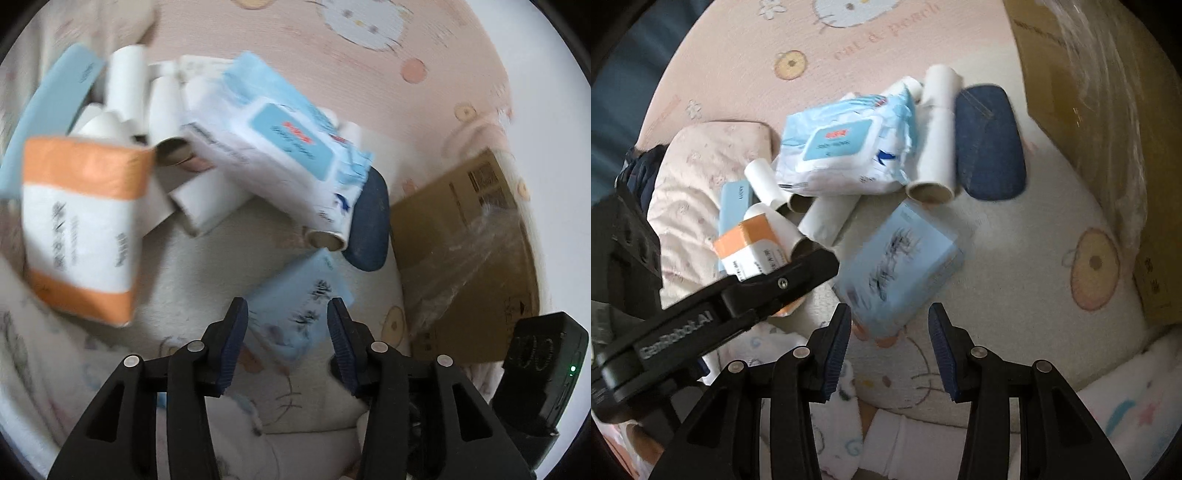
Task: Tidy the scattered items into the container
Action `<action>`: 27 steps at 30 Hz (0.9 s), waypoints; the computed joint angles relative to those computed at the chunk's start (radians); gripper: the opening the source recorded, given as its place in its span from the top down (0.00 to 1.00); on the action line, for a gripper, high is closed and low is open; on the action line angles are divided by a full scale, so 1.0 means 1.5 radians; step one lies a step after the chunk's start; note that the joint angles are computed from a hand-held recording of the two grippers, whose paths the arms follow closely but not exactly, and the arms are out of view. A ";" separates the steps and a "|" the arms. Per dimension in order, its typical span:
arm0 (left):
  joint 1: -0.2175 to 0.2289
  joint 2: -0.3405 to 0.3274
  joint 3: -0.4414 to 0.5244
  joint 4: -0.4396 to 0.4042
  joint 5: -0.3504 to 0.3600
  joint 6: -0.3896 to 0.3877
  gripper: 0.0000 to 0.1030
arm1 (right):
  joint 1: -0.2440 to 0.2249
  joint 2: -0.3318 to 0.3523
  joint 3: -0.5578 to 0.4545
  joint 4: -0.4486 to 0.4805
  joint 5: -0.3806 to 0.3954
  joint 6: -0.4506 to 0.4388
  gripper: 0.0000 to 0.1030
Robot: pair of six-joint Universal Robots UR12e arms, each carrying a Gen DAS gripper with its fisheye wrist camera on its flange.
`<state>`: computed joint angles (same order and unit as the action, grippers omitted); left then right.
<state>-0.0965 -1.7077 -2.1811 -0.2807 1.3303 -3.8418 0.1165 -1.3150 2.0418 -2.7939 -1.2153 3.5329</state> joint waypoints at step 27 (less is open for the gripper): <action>-0.001 -0.029 -0.034 0.057 -0.037 -0.065 0.77 | -0.021 0.059 -0.062 0.042 0.015 -0.171 0.60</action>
<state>-0.0974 -1.7505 -2.2321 -0.1948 1.2751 -3.9399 0.0856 -1.2267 1.9490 -2.7316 -1.1924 3.2757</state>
